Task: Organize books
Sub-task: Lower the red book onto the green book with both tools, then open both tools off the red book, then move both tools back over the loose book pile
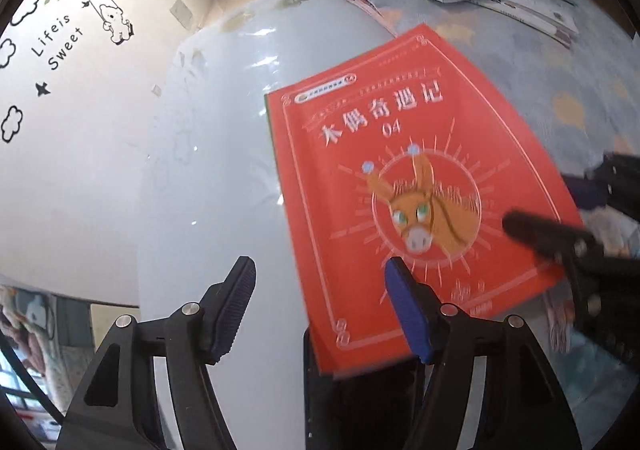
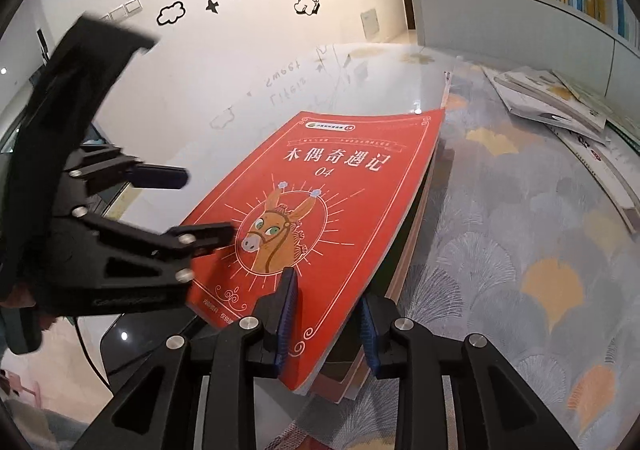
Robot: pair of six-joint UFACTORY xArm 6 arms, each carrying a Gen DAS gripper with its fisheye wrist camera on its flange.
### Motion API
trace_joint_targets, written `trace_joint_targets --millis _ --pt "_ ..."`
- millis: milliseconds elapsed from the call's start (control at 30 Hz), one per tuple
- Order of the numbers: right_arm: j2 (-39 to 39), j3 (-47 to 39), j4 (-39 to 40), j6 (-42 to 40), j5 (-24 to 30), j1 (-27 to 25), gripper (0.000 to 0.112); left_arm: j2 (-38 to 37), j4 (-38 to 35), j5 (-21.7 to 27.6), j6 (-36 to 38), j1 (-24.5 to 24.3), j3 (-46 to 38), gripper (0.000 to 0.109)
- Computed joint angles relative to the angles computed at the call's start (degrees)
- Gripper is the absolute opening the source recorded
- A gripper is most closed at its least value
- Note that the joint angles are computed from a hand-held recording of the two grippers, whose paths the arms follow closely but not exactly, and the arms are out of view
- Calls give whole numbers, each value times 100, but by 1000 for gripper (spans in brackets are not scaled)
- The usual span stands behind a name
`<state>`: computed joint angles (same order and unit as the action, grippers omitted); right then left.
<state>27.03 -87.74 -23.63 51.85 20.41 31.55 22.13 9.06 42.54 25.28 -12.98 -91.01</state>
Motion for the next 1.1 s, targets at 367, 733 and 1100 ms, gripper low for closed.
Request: trace_joint_targets --millis 367,733,1100 --pt "-1042 754 -1747 1125 524 -15 88 -511 -1922 994 667 176 -318 66" --pt "-4031 2915 -2325 261 1913 -284 103 7 -2811 2267 427 -460 -1864 70" --pt "-5624 2874 -4000 -2760 3478 -561 103 787 -2937 2226 -71 -1304 -3846 72"
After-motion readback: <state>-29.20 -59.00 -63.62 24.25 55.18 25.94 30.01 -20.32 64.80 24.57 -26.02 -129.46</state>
